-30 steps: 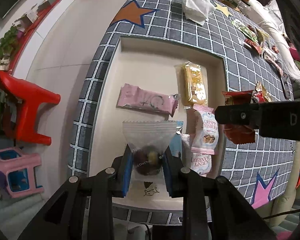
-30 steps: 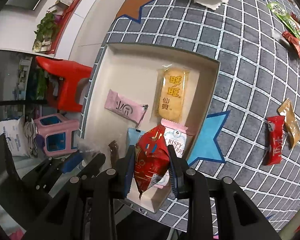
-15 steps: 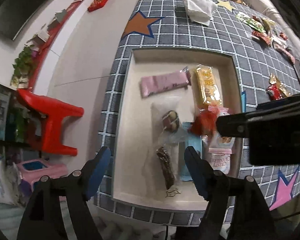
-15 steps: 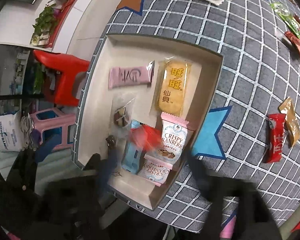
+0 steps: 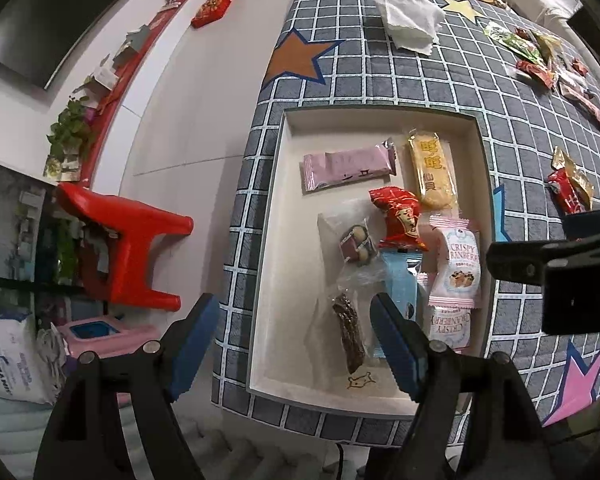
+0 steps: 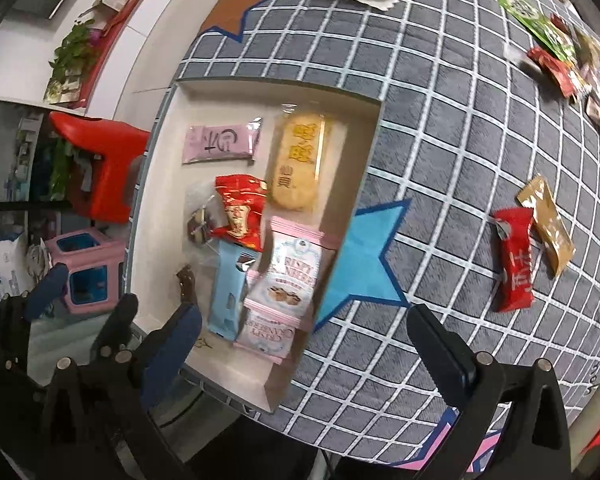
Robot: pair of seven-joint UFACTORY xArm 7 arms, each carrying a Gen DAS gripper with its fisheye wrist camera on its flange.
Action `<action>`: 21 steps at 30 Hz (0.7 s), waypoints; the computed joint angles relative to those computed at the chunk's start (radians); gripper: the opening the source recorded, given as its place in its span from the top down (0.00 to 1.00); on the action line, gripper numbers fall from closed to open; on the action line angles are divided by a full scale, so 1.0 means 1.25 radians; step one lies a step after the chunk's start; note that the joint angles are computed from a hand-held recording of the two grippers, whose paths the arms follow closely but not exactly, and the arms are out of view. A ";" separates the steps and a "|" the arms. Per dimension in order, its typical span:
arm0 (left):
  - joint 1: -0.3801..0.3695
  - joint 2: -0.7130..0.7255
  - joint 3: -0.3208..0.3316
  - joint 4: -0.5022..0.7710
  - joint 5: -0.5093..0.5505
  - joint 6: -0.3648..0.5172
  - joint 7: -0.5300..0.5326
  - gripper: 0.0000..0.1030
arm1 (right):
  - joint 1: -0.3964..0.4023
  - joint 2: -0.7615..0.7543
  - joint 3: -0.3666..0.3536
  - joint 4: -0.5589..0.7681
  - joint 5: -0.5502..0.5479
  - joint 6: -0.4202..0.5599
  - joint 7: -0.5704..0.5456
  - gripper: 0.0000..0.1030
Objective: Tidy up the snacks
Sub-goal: 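Grasp the red candy bar with the left tool while the right tool grasps the tan packet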
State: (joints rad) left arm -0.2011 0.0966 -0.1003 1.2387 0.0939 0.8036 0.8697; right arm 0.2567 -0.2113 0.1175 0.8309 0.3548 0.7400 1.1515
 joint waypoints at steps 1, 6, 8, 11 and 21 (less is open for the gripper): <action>-0.001 -0.004 -0.001 -0.004 0.001 -0.001 0.000 0.21 | 0.001 -0.010 0.001 -0.011 0.004 -0.005 0.005 0.00; -0.008 -0.025 -0.006 -0.028 0.006 -0.013 0.006 0.21 | 0.004 -0.045 0.005 -0.051 0.012 -0.020 0.033 0.00; -0.011 -0.031 -0.008 -0.036 0.010 -0.016 0.008 0.21 | 0.006 -0.063 0.006 -0.072 0.016 -0.028 0.048 0.00; -0.018 -0.045 -0.013 -0.056 0.011 -0.014 0.015 0.21 | 0.012 -0.102 0.009 -0.118 0.026 -0.040 0.077 0.00; -0.051 -0.093 -0.032 -0.114 -0.023 0.056 0.077 0.21 | 0.061 -0.372 0.043 -0.364 0.077 0.068 0.301 0.00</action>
